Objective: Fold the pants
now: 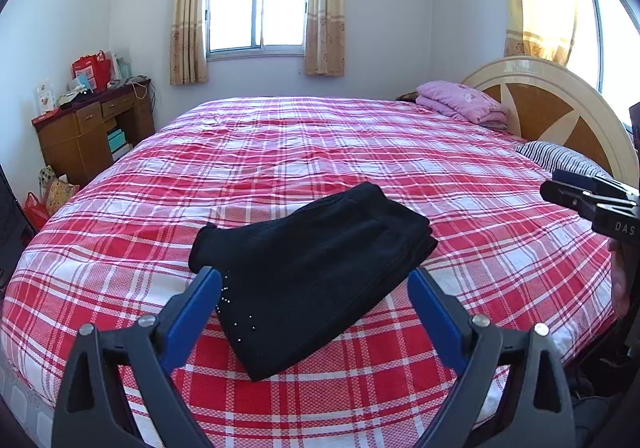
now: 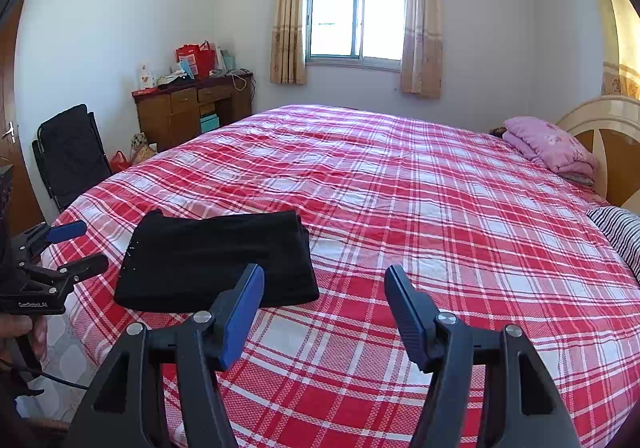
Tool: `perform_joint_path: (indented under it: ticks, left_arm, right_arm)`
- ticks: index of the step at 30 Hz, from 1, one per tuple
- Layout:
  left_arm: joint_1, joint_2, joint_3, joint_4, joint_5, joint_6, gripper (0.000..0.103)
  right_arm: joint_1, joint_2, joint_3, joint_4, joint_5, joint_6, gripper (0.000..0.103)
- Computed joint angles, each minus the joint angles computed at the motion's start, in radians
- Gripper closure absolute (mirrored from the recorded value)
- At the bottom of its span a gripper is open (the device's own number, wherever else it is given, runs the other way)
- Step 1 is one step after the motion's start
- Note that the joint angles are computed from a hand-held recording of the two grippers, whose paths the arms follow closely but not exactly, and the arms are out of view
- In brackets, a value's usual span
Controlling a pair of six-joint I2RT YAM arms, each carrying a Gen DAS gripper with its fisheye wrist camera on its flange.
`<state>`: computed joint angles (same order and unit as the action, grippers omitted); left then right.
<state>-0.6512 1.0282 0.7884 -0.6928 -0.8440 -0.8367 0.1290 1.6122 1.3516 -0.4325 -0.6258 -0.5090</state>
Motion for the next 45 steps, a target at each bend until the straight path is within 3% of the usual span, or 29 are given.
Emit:
perform_joint_path:
  ticks: [45]
  left_arm:
    - [-0.036, 0.018, 0.041, -0.112, -0.059, -0.083, 0.0]
  right_arm:
    - [-0.017, -0.021, -0.004, 0.02, -0.02, 0.01, 0.034]
